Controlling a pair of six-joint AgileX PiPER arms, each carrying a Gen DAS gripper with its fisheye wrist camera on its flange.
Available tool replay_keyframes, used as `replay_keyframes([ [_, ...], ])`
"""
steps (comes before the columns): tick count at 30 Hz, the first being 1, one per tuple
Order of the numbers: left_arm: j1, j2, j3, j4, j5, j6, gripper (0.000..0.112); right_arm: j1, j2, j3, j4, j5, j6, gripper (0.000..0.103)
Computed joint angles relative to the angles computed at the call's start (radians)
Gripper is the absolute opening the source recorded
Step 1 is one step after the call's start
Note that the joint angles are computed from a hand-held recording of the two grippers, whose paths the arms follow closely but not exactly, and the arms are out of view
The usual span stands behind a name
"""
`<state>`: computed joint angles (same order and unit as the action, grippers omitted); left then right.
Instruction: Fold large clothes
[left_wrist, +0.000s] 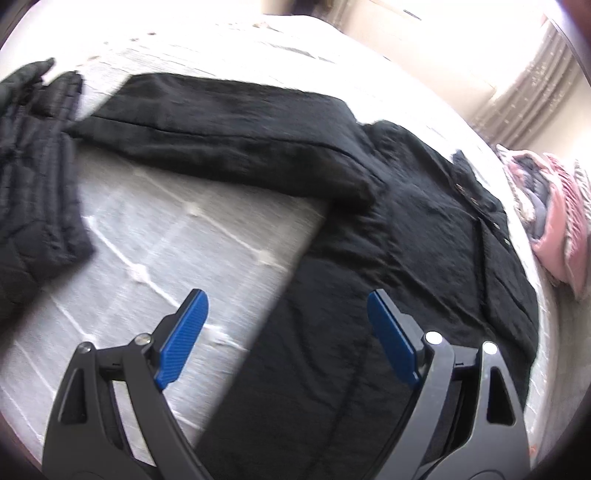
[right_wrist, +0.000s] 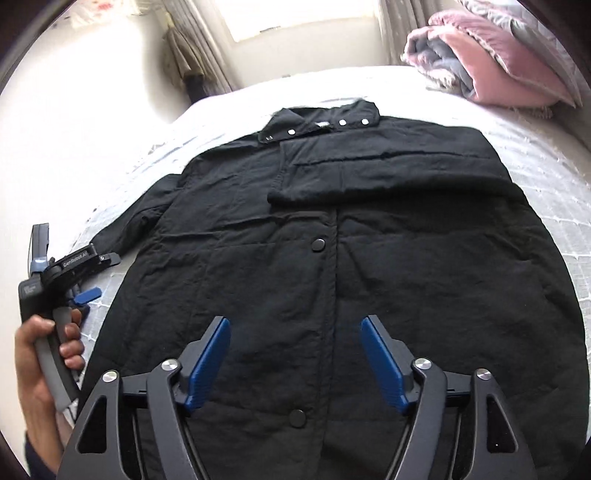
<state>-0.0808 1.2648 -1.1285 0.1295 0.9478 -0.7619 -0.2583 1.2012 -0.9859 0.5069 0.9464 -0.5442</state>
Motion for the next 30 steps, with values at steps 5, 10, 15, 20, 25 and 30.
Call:
replay_keyframes([
  [5, 0.134, 0.022, -0.007, 0.082, -0.007, 0.025, 0.088, -0.098, -0.043, 0.062, 0.135, -0.014, -0.189, 0.088],
  [10, 0.324, 0.119, -0.05, 0.017, -0.062, 0.048, 0.088, -0.003, -0.019, 0.086, -0.065, -0.143, -0.062, 0.088],
  [15, 0.436, 0.25, -0.149, -0.124, -0.153, 0.176, 0.088, -0.065, -0.004, 0.062, 0.041, -0.065, -0.15, 0.088],
  [20, 0.413, 0.354, -0.178, -0.02, -0.183, 0.002, 0.096, -0.012, -0.027, 0.081, -0.015, -0.124, -0.147, 0.088],
  [25, 0.369, 0.374, -0.151, 0.203, -0.262, -0.181, 0.069, -0.021, -0.042, 0.084, 0.017, -0.102, -0.161, 0.088],
  [30, 0.475, 0.3, -0.054, 0.129, -0.426, -0.147, 0.017, -0.031, -0.043, 0.076, 0.027, -0.105, -0.151, 0.088],
])
